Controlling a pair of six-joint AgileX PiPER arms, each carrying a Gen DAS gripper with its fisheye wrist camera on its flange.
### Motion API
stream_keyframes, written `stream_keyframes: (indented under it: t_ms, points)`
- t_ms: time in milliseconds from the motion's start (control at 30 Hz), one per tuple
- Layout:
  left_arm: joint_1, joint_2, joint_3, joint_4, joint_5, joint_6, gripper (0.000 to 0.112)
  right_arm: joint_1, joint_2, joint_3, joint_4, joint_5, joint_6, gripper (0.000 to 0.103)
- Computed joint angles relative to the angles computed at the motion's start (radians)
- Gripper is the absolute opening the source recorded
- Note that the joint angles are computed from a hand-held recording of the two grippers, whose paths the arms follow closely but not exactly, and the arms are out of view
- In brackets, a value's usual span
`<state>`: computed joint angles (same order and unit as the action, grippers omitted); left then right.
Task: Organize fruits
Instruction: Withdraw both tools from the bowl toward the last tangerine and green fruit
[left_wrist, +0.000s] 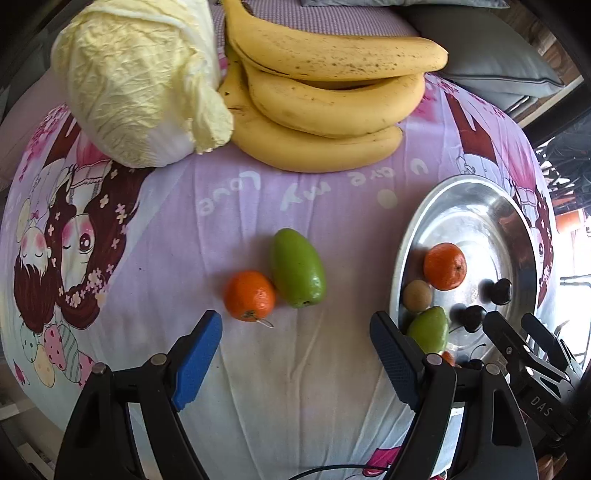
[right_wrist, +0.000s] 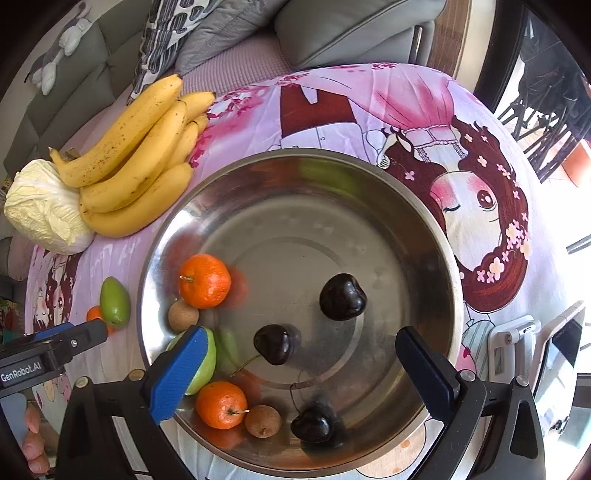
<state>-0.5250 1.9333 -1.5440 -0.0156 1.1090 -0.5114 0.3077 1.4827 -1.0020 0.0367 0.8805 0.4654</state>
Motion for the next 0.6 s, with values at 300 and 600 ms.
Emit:
stream_keyframes:
  t_ms: [300, 600]
  points:
    - [0.091, -0.119, 0.186, 0.005, -0.062, 0.006, 0.083, 0.096, 0.046, -0.054, -0.004, -0.002, 0.020, 0.103]
    - [0.153, -0.254, 0.371, -0.006, -0.131, 0.024, 0.083, 0.206, 0.085, -0.108, -0.009, -0.009, 0.041, 0.103]
